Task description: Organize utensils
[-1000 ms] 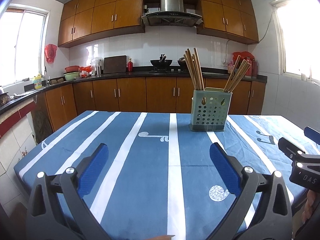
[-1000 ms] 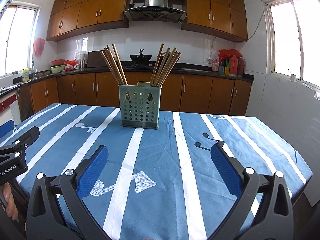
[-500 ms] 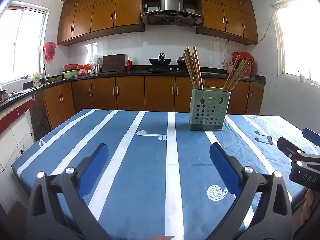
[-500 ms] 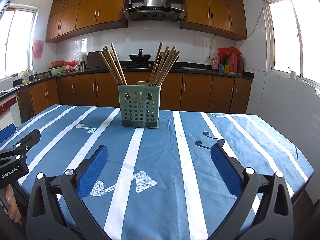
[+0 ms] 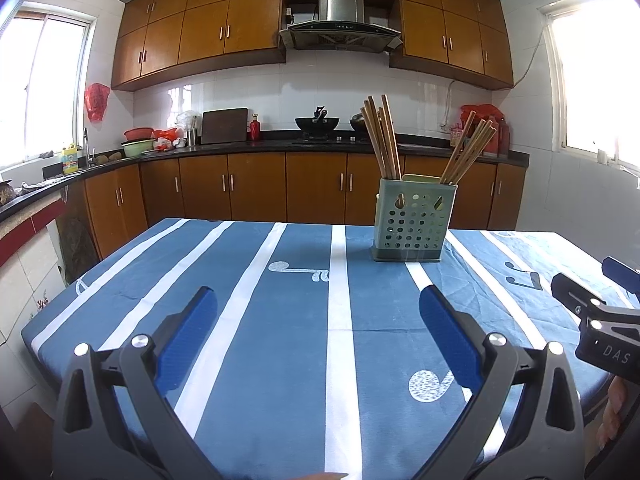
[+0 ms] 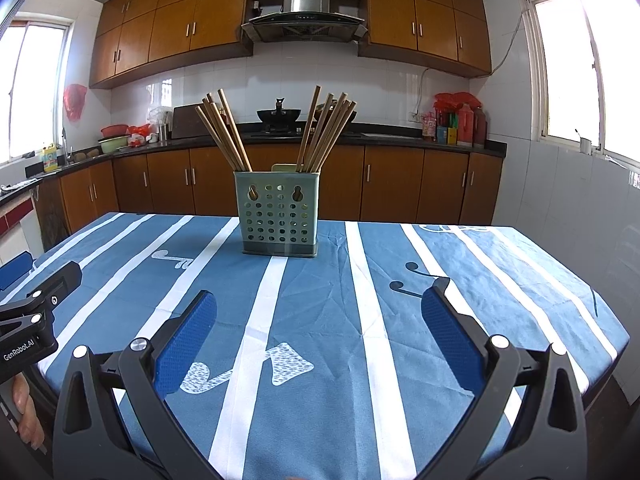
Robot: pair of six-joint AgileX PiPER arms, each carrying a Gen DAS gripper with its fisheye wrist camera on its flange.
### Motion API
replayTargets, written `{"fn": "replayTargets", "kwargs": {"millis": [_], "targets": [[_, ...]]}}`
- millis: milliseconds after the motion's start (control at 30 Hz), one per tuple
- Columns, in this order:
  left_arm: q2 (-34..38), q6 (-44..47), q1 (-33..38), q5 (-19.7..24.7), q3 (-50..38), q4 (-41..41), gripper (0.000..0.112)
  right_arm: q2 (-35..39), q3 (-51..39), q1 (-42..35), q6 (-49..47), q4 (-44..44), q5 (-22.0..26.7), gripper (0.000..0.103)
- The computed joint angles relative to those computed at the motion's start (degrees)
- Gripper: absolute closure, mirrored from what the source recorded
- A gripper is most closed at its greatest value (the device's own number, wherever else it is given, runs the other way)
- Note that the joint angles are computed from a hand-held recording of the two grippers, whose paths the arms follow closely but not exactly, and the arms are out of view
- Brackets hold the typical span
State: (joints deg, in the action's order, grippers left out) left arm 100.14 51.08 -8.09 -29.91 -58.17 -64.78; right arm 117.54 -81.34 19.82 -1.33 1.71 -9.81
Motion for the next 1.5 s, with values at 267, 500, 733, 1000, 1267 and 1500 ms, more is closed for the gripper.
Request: {"fn": "replayTargets", "kwargs": {"millis": [267,500,733,1000,1267,1500], "targets": [[-0.1,0.2,-0.2,-0.1,0.0,-0.3,0.013,0.0,-0.1,0.1,-0.4,0.5,0.1,0.002],[-0.1,0.3,-0.1,0.2,0.0,-0.2,0.013,0.0,-0.2,0.0,-0.2,0.4,0.2,0.002],[-0.2,0.7,-0.1,0.4,-0.2,-0.6,0.013,0.0,-0.1,0.0,0.3,-0.1,0.3,0.002],[-0.2,0.8,-0.1,0.5,-0.3,-0.6,0.013,0.0,-0.2,0.0,0.4,-0.2,0.4,0.002],[-0.2,1.0,-0.1,0.6,-0.4,-0.9,0.013,0.0,-0.3,0.0,0.4,-0.1,0.5,0.002],[-0.1,1.0,-0.1,0.6,-0.4,-0.8,0.013,0.0,-0.2,0.1,0.2,0.2,0.6,0.002]]}}
